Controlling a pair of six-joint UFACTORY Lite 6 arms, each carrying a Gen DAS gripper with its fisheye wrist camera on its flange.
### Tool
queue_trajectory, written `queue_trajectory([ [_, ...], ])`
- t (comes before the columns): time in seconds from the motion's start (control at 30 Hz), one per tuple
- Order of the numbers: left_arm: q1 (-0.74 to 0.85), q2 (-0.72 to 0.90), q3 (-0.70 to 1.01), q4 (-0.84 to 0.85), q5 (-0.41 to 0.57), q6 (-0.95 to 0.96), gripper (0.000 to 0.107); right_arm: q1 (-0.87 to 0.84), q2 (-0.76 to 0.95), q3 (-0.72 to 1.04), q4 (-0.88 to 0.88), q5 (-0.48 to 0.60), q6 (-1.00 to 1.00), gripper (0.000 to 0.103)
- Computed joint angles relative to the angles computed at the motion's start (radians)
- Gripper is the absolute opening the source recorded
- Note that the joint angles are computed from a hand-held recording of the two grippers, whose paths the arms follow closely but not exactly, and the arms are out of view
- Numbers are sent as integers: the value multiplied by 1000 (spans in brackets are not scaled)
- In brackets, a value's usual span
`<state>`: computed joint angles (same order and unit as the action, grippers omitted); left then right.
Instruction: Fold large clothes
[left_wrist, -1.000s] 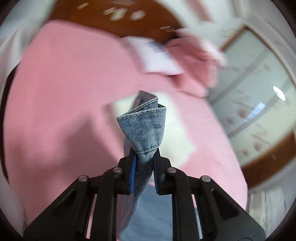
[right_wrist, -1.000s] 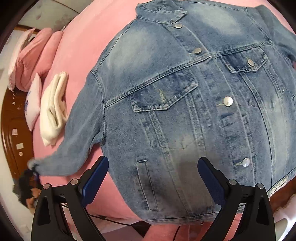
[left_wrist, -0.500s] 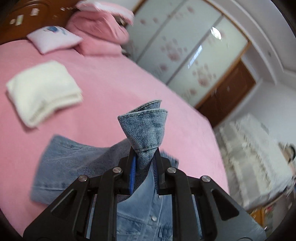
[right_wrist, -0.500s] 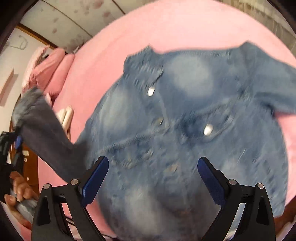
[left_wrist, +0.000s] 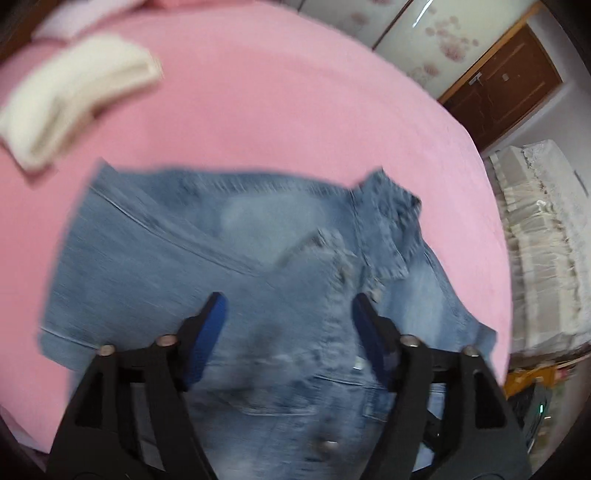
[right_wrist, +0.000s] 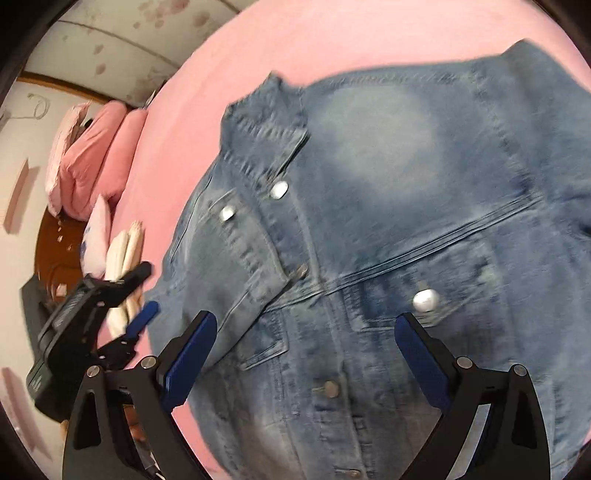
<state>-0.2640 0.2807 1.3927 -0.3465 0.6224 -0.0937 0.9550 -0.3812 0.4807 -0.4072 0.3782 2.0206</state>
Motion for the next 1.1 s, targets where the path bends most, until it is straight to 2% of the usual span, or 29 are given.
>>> queue_trajectory([
  [0.07,34,-106,-73,91,-6,-14,80,-38,74,13,102,-105,-139,99],
  [0.13,125,-144,-55,185,93,14,80,-53,184,56,179,-171,-252,99],
  [0.2,160,-160,-91,313,114,-23,80,-68,280,98,264,-226,-392,98],
  [0.23,174,-163,-109,367,120,-49,80,-75,338,138,312,-241,-480,95],
  [0.27,204,-186,-134,394,138,-43,80,-79,397,185,317,-245,-538,88],
  [0.33,252,-206,-204,431,138,-40,80,-90,515,293,293,-222,-633,83],
  [0.43,334,-249,-281,429,164,8,80,-113,704,464,311,-139,-800,83],
  [0.5,361,-254,-343,425,156,23,80,-112,785,547,230,-95,-788,80],
  [0.53,368,-251,-372,433,146,23,80,-108,810,581,191,-59,-772,70],
  [0.57,374,-259,-385,442,155,24,80,-101,837,623,137,-5,-748,50],
  [0.6,377,-257,-399,453,151,20,80,-96,858,656,89,45,-728,42],
  [0.63,376,-249,-417,465,134,9,80,-94,872,682,73,85,-724,33],
  [0.67,374,-244,-426,469,126,2,80,-99,873,695,87,104,-740,31],
  [0.77,377,-224,-436,464,95,0,80,-105,812,663,104,85,-755,18],
  [0.87,373,-179,-428,452,52,-29,80,-74,741,648,34,128,-729,13],
  [0.97,369,-168,-437,451,27,-37,80,-48,629,622,-97,172,-593,12],
  [1.07,362,-181,-464,483,8,-53,80,-39,515,627,-225,277,-484,11],
  [1.1,364,-185,-471,486,4,-55,80,-27,492,641,-257,342,-474,11],
])
